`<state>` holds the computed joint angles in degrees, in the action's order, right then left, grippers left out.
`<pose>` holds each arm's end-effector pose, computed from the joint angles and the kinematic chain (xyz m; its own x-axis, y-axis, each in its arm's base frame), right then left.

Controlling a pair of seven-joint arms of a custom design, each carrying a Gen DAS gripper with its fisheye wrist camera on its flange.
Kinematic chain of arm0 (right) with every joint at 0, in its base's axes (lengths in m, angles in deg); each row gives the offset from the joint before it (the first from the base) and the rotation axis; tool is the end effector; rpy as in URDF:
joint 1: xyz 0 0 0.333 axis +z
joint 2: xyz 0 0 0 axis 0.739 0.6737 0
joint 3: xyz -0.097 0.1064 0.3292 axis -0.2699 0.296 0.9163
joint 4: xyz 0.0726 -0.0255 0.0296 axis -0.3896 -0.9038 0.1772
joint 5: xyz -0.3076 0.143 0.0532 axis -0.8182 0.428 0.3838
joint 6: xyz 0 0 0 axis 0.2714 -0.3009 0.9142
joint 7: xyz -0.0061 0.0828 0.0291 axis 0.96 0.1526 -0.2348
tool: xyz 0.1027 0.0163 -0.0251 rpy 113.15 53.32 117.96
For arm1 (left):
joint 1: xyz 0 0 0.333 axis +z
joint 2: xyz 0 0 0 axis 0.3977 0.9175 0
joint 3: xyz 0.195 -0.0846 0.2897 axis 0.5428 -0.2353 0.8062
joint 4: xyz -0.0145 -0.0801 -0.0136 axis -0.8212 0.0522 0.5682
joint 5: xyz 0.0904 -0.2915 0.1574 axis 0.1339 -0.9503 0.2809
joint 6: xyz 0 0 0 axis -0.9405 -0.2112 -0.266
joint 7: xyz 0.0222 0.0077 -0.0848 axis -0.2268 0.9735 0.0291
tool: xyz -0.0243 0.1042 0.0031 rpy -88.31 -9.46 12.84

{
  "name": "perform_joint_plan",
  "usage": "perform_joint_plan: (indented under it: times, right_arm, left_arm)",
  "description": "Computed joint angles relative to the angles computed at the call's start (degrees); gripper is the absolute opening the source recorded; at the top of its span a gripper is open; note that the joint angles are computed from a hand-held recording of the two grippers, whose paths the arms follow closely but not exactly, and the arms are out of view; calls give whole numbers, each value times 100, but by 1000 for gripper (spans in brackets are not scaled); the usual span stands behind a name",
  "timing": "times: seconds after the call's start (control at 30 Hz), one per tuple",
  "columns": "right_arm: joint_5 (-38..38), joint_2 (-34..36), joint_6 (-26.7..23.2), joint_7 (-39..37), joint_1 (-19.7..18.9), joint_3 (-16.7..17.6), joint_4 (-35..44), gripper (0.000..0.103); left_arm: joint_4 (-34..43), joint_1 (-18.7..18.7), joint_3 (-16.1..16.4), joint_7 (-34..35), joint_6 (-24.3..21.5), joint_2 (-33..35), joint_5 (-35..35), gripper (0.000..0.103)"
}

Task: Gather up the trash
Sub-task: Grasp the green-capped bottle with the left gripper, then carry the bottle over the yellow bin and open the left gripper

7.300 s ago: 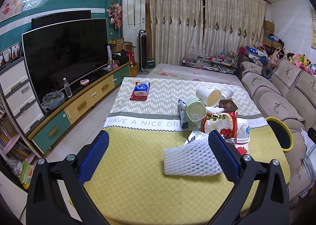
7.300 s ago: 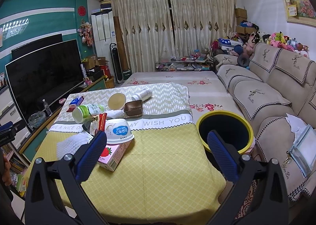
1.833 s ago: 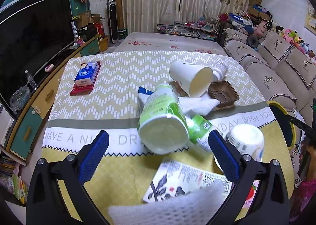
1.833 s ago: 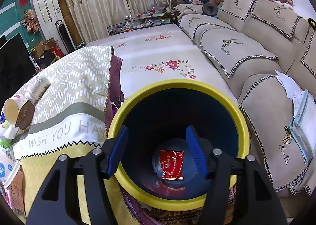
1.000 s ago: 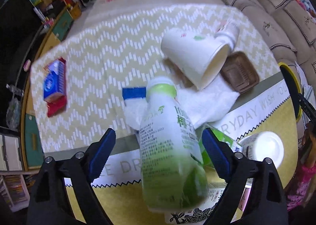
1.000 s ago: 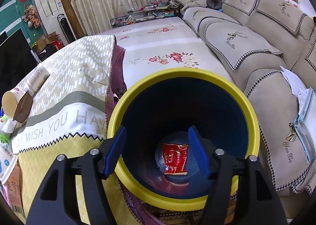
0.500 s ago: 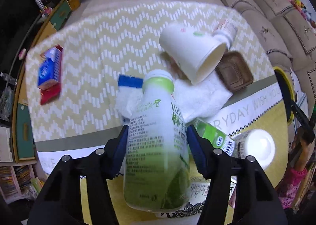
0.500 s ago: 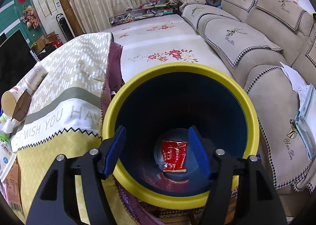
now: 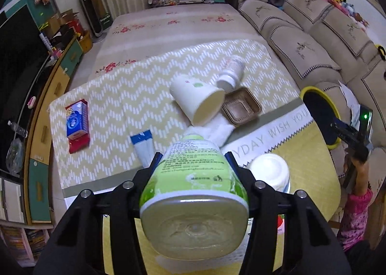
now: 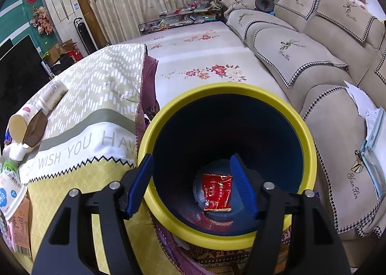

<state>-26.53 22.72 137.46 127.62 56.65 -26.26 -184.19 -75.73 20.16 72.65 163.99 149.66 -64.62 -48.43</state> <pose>0.4826 0.0234 0.4528 0.1180 -0.9844 -0.1306 -0.8006 -0.0165 -0.5990 0.3692 -0.0290 0.6171 0.0645 -0.9979 -0.0014 -0.9013 -0.0577 -0.4294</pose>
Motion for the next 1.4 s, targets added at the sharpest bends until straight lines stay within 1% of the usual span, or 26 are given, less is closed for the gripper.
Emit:
perform_joint_plan:
  times: [0.07,0.13,0.37,0.53,0.7,0.87,0.93,1.03,1.13,1.23,1.3,1.4]
  right_arm:
    - [13,-9,-18,-9,-5,-6,-12,63]
    - [54,-40,-24,-60,-12,-20,-21,63]
    - [600,-116,-10,-529,-9,-97,-4,63]
    - [771,-218,-33,-698,-35,-156,-33,63]
    - [814,-400,-13,-846,-66,-259,-141,63]
    - [818,-681,45,-973,-135,-472,-300,63]
    - [777,-803,21,-1013,-194,-588,-355,63]
    - [706,-938,-13,-1047,-285,-750,-422,63]
    - [623,-1033,-58,-1065,-382,-881,-479,63]
    - [616,-1073,-92,-1116,-450,-996,-500,63]
    - [645,-1086,-117,-1169,-502,-1077,-505,63]
    - [714,-1076,-172,-1267,-569,-1161,-498,63]
  left_arm:
    - [-68,8,-75,-59,71,-6,73,52]
    - [-49,-69,-31,-13,97,19,-33,52]
    - [264,-125,-145,-55,233,-55,68,52]
    - [507,-351,-245,6,245,18,13,52]
    - [822,-689,-390,162,287,385,-199,52]
    - [1262,-1109,-622,477,520,1134,-589,52]
    - [1591,-1253,-755,601,629,1627,-781,52]
    - [2070,-1343,-994,660,765,2302,-878,52]
    - [2723,-1432,-1271,522,810,3154,-722,52]
    - [3423,-1577,-1455,225,632,4015,-435,52]
    - [3826,-1695,-1497,6,494,4514,-196,52]
    - [4339,-1876,-1479,-297,298,5154,139,52]
